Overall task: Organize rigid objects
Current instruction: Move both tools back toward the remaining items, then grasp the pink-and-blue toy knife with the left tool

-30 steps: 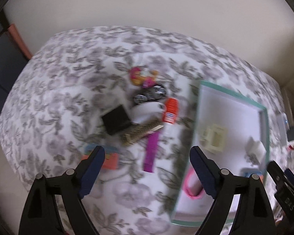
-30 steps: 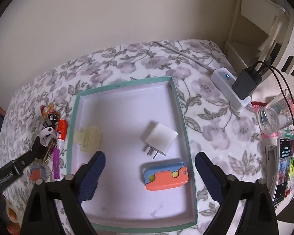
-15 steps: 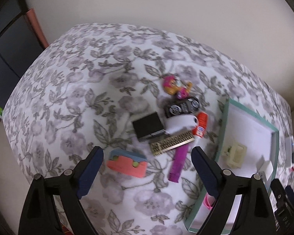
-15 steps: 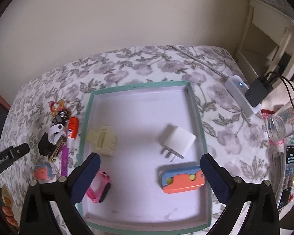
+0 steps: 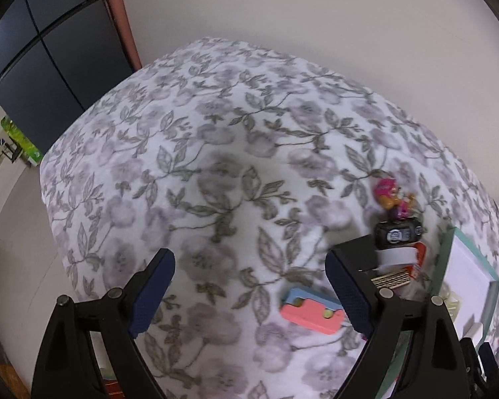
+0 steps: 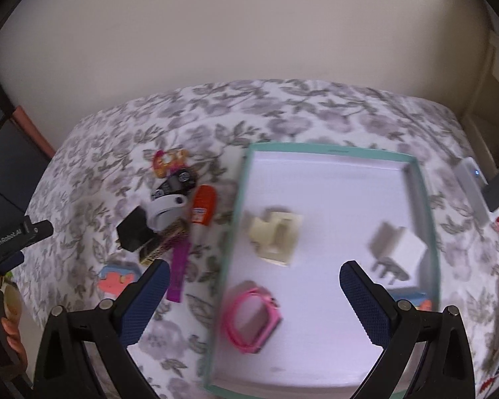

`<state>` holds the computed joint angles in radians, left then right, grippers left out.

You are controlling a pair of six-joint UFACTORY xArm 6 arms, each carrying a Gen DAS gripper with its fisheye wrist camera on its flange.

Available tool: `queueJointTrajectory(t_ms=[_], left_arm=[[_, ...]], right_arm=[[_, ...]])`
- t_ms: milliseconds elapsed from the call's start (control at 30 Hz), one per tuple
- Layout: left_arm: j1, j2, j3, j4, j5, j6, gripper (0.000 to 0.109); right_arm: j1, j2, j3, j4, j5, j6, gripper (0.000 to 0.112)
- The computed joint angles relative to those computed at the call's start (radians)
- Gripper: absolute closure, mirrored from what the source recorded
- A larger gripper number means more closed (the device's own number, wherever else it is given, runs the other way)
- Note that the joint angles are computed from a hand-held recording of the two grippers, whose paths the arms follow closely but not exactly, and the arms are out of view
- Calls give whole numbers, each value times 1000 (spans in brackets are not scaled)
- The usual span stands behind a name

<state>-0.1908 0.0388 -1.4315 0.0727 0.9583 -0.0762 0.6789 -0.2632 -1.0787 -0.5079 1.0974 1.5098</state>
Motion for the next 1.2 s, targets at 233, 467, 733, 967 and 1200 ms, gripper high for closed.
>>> queueJointTrajectory(t_ms=[233,467,733,967,1200], left_arm=[[1,44,-15,-6,52,18,16],[-47,76,-8,-24,112,92,16],[-97,96,16,6,151,152,16],[-124,88,34,-22,153,197,16],[-143,89,53,-17,166,210,17]], right_arm=[[-21,106,-53,44,-100,-60,9],[-31,163,-75,83,-108,-105,9],[-42,132,-36,91,-104,-81,9],[-51,114,-12,101,-110,-65,9],[-55,110,-5,99,-113,-49,9]])
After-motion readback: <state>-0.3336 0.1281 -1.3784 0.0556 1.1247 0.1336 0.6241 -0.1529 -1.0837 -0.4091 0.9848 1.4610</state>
